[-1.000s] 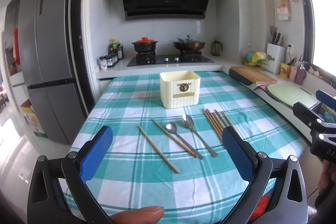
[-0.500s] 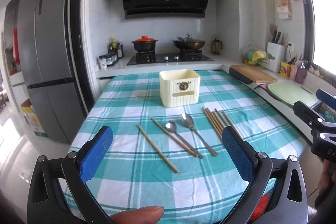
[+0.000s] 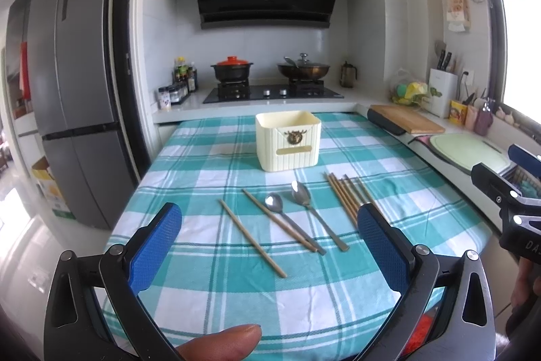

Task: Organize utensils

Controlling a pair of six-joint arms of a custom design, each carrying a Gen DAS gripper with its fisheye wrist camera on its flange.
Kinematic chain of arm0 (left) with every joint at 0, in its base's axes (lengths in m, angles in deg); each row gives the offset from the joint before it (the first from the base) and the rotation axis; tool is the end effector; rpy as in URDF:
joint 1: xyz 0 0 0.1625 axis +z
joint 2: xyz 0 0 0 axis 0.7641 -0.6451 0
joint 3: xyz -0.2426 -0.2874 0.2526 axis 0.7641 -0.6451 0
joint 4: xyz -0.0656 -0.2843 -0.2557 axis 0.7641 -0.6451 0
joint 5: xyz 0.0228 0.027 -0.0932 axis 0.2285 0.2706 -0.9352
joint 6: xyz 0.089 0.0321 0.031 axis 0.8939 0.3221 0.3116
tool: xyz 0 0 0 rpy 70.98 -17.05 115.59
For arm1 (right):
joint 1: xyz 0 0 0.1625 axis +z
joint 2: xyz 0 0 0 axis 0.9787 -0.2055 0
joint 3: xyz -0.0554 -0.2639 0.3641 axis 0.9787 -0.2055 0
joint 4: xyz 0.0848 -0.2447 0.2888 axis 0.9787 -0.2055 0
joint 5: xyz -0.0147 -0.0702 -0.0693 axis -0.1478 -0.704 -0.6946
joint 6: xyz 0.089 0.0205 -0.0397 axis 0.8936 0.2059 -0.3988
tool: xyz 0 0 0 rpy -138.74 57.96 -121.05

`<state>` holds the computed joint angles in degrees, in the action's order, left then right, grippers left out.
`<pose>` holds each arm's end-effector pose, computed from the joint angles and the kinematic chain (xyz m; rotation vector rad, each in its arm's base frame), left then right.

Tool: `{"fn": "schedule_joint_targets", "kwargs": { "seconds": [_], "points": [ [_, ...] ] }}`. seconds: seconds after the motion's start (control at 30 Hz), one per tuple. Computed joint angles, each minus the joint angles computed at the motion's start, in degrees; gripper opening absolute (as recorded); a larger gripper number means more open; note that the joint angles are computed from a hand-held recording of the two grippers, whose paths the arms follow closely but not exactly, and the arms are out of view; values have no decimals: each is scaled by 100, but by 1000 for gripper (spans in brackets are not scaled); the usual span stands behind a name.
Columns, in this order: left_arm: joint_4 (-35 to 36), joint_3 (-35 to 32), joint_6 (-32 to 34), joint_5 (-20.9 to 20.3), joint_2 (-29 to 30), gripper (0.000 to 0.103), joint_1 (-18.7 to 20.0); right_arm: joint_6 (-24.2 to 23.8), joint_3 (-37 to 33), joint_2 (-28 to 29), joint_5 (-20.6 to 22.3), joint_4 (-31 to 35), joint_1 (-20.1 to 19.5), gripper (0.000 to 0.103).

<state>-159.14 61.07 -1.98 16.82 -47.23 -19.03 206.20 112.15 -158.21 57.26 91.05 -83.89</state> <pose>-0.2244 -0.3711 0.2985 1.0523 2.2444 -1.1430 0.3733 -0.2633 0.1858 0.2601 -1.7340 1.3944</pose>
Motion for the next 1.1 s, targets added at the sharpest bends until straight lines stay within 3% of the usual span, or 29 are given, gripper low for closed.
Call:
{"fn": "schedule_joint_targets", "kwargs": {
  "seconds": [1.1],
  "points": [
    [240,-66,-99,5,-29,103,6,41,8,-4,27,-59,-9,103]
  ]
}}
